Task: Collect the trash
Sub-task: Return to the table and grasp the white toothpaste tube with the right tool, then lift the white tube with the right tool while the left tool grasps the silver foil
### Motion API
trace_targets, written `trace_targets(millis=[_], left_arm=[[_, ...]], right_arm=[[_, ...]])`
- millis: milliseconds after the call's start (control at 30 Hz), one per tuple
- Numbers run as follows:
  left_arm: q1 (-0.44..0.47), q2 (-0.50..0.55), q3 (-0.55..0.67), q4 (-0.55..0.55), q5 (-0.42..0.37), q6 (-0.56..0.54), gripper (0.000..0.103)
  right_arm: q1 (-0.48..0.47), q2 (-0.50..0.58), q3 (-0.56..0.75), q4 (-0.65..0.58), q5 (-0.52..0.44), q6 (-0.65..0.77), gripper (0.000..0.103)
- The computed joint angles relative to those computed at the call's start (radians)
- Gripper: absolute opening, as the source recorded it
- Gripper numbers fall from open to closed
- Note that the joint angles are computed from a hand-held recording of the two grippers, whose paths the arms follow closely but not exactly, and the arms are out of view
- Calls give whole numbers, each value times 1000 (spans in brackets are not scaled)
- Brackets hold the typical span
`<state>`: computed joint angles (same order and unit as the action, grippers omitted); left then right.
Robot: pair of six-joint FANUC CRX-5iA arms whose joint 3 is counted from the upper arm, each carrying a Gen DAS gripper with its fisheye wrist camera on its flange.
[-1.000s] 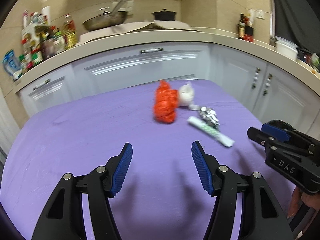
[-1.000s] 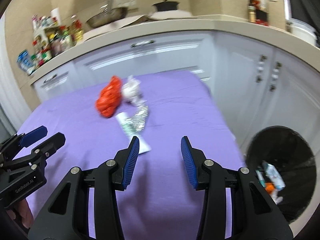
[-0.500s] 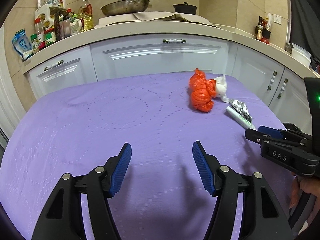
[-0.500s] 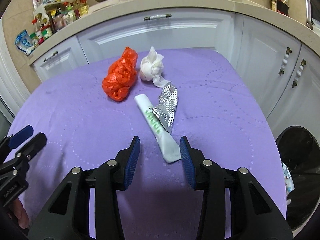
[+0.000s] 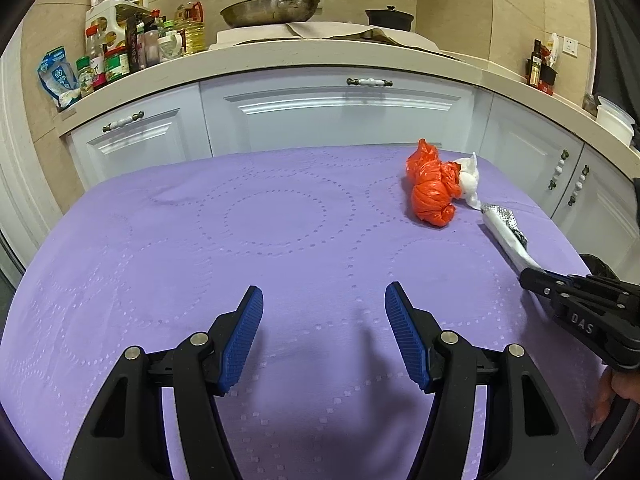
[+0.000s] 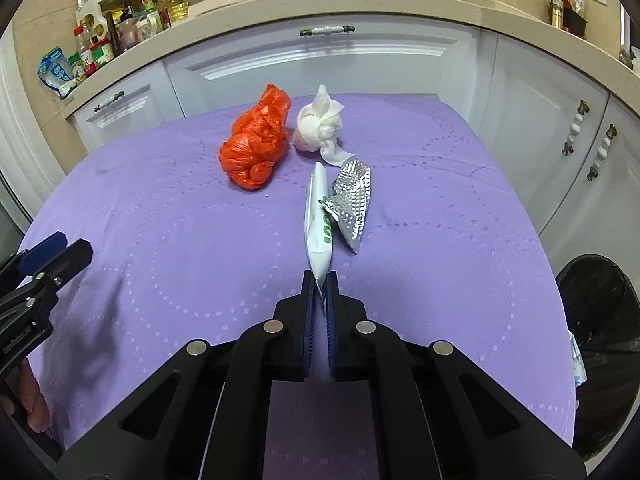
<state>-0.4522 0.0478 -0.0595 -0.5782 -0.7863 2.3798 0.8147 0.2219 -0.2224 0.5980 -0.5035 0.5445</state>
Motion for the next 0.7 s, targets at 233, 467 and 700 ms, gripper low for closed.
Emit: trace_targets(millis=[233,467,700], left_arm=[[-7,6,5,2,-1,-7,62],[-37,38,37,17,6,-33,62],[-77,97,96,51,28,-80,62]], right_arm=[[20,-63,-81,52,63,-56,5],[9,-151,-207,254,100,-260,4],[-49,-210,-300,406,76,-427,4]])
